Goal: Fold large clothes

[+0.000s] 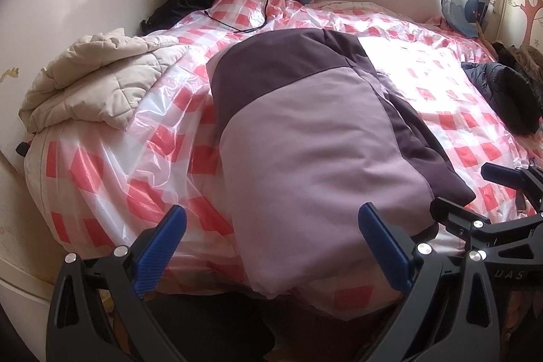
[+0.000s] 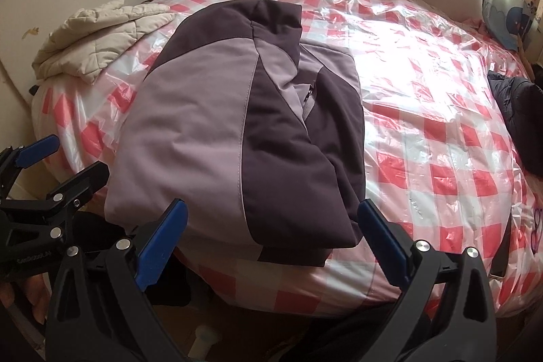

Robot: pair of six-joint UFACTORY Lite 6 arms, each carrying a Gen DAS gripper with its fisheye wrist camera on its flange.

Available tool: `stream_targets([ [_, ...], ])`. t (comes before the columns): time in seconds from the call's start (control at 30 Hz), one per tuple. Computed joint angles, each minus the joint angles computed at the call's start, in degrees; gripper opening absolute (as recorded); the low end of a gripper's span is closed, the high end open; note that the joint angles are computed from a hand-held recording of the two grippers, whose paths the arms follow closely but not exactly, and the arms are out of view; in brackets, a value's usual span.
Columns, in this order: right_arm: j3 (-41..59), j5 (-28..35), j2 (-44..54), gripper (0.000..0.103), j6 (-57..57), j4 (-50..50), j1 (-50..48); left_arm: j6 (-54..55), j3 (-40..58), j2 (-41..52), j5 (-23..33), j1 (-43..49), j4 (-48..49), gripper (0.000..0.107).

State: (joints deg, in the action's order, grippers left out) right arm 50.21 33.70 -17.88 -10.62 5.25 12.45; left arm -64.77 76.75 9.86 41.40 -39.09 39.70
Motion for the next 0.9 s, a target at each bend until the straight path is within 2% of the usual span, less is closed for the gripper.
stream_targets([
  [0.63, 0.53, 0.43, 0.99, 0.097, -1.2, 2.07, 0.63, 1.7, -1.26, -0.31, -2.44, 2.1, -2.72, 0.097],
  [0.9, 0.53, 0.47, 1.0, 0.097, -0.68, 1.93, 0.98, 2.4, -0.61, 0.26, -0.95, 1.73, -2.88, 0.097],
])
